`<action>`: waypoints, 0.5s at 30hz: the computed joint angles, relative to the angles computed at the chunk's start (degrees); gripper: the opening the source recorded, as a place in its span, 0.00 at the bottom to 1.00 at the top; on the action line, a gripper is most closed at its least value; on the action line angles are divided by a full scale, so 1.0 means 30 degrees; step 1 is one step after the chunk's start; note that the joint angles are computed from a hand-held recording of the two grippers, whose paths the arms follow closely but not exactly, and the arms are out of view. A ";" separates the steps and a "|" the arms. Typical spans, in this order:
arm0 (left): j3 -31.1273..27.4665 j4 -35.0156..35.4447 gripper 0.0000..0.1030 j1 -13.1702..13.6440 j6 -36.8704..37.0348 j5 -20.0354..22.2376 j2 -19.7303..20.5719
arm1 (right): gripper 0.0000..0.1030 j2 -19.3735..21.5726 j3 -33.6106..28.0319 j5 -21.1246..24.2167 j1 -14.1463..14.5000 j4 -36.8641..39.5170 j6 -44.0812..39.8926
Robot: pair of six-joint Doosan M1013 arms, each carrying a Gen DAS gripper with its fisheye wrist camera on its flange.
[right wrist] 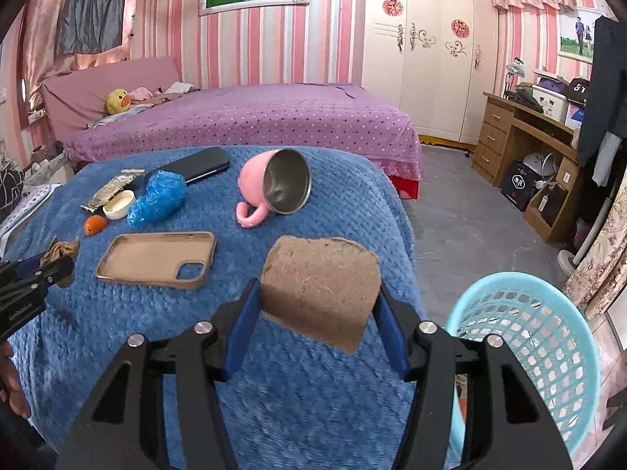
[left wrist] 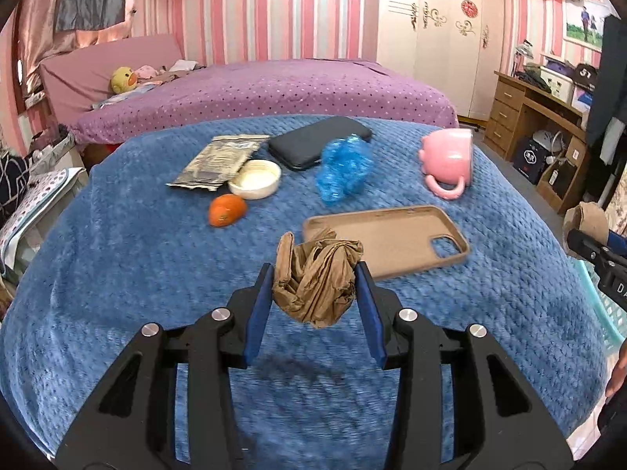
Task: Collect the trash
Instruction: 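Carry the crumpled paper and cardboard tube over the blue basket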
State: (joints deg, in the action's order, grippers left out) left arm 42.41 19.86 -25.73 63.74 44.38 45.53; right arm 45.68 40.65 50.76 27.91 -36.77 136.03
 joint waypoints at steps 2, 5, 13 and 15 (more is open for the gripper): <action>-0.0223 -0.0496 0.39 -0.0072 0.0166 0.0116 0.0124 | 0.55 -0.0239 0.0451 -0.0254 -0.0034 -0.0293 0.0335; -0.0632 -0.1232 0.39 -0.0085 0.0359 0.0409 0.0350 | 0.55 -0.0497 0.0982 -0.0527 -0.0141 -0.0610 0.0776; -0.1060 0.0237 0.40 -0.0687 0.0030 0.0603 0.0759 | 0.55 -0.1126 0.2220 -0.0622 -0.0581 -0.1086 0.1701; -0.1189 0.0020 0.39 -0.0779 0.0307 0.0662 0.0846 | 0.55 -0.1362 0.2625 -0.0676 -0.0691 -0.1314 0.2055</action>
